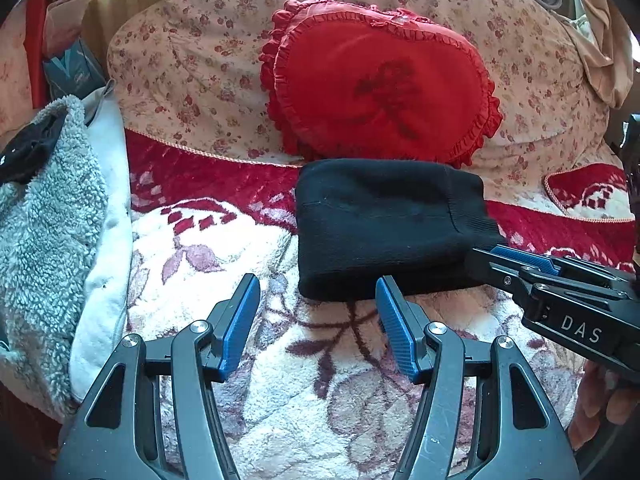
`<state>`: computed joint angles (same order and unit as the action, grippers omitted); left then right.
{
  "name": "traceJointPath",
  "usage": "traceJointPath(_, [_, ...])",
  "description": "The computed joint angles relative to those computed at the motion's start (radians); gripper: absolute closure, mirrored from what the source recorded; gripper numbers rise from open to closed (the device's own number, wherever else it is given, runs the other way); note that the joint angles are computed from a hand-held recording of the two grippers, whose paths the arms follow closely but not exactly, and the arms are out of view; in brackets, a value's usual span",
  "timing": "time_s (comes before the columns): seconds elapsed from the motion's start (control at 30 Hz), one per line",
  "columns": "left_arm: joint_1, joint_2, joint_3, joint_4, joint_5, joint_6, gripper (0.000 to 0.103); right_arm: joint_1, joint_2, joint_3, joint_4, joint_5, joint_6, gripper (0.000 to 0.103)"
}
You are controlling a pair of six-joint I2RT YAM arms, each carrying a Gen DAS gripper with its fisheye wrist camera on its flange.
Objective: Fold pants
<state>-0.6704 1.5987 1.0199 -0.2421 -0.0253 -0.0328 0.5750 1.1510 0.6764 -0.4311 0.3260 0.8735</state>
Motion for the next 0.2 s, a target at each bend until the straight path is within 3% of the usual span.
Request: traceJointPath(0.2, [-0.003, -0.005, -0.002, 0.0, 0.001, 0.002, 0.043, -0.002, -0.004, -0.004, 0.002, 0.0, -0.004, 0.071])
